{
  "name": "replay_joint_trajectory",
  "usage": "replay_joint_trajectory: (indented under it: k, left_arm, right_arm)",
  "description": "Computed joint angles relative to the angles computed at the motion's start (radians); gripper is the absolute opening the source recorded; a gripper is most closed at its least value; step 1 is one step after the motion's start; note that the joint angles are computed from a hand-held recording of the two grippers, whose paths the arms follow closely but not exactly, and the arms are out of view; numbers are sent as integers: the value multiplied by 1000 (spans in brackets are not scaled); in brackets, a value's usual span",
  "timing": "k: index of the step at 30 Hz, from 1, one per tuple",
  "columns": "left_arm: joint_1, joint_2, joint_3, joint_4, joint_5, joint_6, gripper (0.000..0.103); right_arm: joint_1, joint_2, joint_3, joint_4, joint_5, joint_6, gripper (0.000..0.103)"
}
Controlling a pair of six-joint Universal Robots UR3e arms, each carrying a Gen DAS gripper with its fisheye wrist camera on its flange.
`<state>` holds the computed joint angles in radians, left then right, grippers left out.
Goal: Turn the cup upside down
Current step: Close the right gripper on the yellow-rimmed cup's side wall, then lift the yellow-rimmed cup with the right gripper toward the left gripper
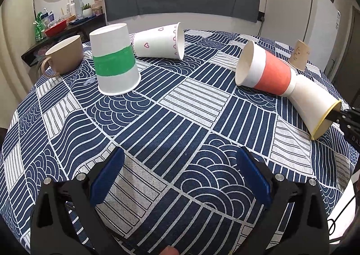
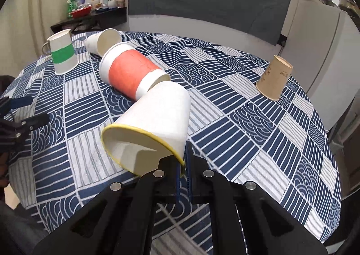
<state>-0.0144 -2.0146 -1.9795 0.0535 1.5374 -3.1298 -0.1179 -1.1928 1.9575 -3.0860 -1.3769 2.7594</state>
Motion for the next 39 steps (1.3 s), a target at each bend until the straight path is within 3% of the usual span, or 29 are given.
replay_joint_trajectory:
  k: [10, 17, 18, 19, 20, 22, 25, 32, 36, 39]
  left_arm:
    - [7, 4, 17, -54, -20, 3, 97]
    - [-26, 1, 8, -14, 52, -6, 97]
    - [-33, -1, 9, -8, 70, -9, 97]
    - [-38, 1, 8, -6, 80, -9, 97]
    - [-36, 9, 7, -18, 72, -6, 97]
    - [-37, 26, 11, -46, 72, -5, 97]
    - [-41, 66, 14, -77, 86, -8, 97]
    - [-54, 157, 129, -263, 22, 0, 97]
    - [-123, 97, 286, -375, 61, -19, 97]
    - [-146, 46, 415, -512, 28, -61, 97]
  right_arm:
    - [-15, -88, 171, -105, 38, 1, 5]
    - [-18, -104, 226, -172, 42, -17, 8]
    - [-21, -110, 232, -173, 47, -18, 15]
    - [-24, -115, 240, -183, 52, -18, 32]
    - [-29, -121, 253, -200, 60, -22, 57]
    - [-39, -138, 289, -251, 79, -33, 73]
    - [-60, -170, 310, -248, 118, -43, 88]
    - [-42, -208, 296, -197, 89, -55, 93]
    - [-71, -243, 315, -207, 95, -78, 93]
    - [-139, -294, 344, -190, 151, -101, 93]
